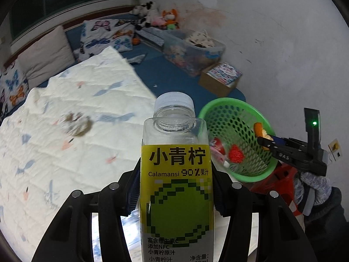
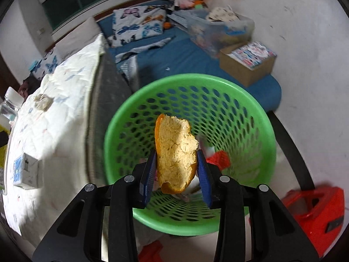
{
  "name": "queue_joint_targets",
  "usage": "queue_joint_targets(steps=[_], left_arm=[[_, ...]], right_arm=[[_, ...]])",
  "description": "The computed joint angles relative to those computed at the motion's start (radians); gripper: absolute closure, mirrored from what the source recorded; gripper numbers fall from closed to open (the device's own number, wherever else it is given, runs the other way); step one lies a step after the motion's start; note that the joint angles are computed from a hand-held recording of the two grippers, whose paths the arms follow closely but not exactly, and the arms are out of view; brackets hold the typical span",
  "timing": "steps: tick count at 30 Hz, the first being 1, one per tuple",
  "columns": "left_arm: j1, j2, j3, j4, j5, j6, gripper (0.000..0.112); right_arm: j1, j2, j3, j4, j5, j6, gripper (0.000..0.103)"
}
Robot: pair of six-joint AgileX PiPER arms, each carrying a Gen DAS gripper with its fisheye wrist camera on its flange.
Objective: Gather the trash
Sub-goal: 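Carry the orange peel over the green basket with the right tool and release it, then lower the yellow-labelled bottle into the basket with the left tool and release it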
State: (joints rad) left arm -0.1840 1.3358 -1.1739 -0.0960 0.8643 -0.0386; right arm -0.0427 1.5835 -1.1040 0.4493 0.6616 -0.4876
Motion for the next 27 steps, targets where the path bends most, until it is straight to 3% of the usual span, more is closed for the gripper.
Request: queue_joint_targets(steps=[4,8,18,27], left_arm=[[-0.078,0.067,-0.059,0.036,-0.005,-0.050,0.060],[-0.133,0.129,-0.103,0.056,-0.008,-0.083,0.060],[-0.239,0.321,-0.259,0.070,-0.017,-0.116,0.060],[-0.322,0.552,-0.485,0.059,0.025,-0.144,0.060]], right_arm=[[-0.030,0.017,0.000,0.021,-0.003,-0.018,0.063],[-0.059,0.022,0.003,0.050,-0.015,-0.039,0.050],[-0.146,-0.060,0.043,0.132,0.010,-0.156,0.045],[-0.263,-0.150,0.100,0.249,0.068,-0.295,0.042]])
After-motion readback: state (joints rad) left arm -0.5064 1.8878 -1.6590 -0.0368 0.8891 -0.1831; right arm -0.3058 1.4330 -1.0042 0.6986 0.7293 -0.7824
